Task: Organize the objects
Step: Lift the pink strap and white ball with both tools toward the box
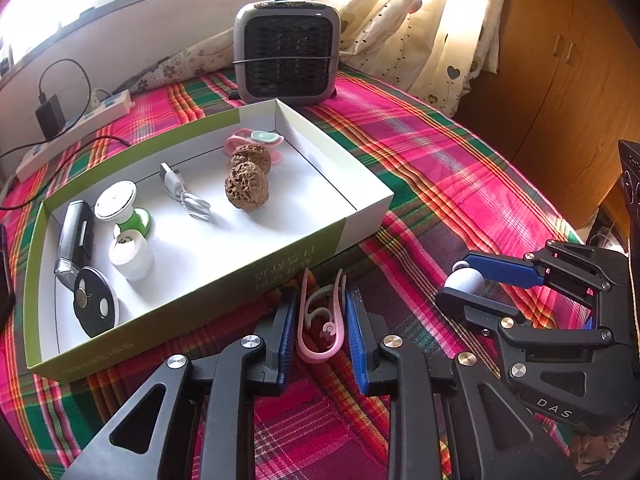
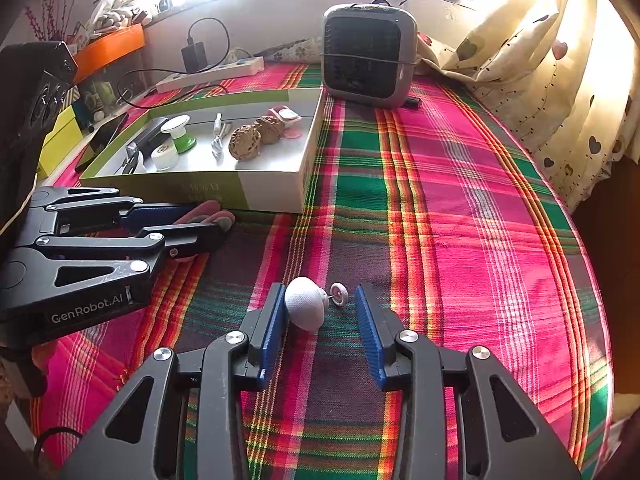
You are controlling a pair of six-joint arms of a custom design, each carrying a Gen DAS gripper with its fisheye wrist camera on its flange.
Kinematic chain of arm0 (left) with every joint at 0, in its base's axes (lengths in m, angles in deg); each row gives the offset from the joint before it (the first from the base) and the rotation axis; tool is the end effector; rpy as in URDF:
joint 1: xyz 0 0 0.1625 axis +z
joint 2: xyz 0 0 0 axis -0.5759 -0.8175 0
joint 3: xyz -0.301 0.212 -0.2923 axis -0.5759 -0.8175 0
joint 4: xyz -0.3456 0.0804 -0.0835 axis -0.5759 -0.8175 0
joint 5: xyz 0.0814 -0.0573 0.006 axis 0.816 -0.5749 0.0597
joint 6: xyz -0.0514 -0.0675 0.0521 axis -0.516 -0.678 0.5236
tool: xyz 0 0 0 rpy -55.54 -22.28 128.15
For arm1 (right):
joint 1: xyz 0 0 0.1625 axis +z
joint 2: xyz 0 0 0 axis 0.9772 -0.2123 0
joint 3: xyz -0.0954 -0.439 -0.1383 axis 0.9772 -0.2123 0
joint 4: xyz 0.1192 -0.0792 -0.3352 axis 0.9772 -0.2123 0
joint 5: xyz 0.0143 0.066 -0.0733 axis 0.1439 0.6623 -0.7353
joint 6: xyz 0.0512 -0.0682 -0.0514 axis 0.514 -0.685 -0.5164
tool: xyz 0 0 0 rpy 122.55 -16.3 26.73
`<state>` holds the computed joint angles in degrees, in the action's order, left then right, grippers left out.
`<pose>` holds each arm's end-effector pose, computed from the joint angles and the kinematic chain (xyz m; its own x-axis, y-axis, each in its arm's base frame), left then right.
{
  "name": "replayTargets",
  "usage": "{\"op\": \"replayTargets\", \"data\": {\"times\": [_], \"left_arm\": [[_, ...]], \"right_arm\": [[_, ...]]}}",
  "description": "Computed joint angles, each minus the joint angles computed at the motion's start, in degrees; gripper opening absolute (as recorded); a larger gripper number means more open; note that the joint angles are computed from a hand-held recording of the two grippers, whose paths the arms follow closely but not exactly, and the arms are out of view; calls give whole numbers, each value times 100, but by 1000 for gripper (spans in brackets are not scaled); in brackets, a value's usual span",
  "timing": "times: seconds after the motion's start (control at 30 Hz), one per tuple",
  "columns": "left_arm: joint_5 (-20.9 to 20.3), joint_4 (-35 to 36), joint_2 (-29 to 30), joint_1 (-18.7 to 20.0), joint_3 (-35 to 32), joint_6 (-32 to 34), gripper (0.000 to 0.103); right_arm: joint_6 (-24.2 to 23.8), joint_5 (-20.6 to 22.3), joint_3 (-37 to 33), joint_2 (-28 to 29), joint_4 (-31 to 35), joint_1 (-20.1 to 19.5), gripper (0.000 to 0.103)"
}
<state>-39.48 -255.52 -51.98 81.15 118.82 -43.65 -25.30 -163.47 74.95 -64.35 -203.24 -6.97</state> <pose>-0.3100 -0.5591 -0.1474 -0.4846 0.8080 -0.3351 0.8576 0.5144 0.0002 -0.0563 -0.4436 0.2093 -0.6969 0.2200 0.6826 -0.3189 0.7575 -0.5697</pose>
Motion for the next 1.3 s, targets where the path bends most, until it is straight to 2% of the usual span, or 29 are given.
{"op": "replayTargets", "data": {"times": [0.67,1.3], "left_arm": [[195,-170,-51,-35,162,-139,22],[434,-588,-244,-23,520,-329,21]], "right_arm": [[32,104,54,17,-46,13,32],[-18,205,-1,67,-52,212,32]]}}
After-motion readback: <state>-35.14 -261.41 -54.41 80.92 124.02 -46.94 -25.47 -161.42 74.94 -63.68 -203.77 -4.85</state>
